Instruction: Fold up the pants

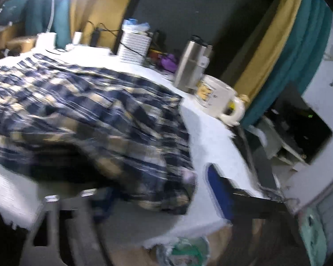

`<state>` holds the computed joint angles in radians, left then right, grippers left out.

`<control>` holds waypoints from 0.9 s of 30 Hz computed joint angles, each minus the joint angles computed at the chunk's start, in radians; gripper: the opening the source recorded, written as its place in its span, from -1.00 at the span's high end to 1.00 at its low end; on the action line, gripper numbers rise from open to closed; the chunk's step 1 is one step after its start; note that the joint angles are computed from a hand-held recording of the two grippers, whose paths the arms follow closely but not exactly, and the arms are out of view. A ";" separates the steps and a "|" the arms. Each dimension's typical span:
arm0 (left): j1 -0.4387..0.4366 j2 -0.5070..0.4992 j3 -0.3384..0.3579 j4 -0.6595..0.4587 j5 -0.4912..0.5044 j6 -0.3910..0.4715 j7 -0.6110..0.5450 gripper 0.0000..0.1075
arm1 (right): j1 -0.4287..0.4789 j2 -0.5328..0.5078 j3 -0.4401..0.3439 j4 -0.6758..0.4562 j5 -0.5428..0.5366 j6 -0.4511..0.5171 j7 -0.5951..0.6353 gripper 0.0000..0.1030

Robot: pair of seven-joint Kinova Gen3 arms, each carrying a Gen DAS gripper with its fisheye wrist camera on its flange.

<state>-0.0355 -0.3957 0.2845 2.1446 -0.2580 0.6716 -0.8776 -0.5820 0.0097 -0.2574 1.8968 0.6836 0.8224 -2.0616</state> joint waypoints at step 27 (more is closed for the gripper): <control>-0.077 0.137 0.354 -0.077 -0.243 0.051 0.051 -0.72 | 0.037 0.164 0.089 -0.481 -0.404 0.110 0.289 0.83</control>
<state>-0.1127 -0.2591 0.6387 2.0679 -0.5014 0.7229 -0.8267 -0.5450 0.1736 -0.1680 1.4158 0.2791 0.9322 -1.7722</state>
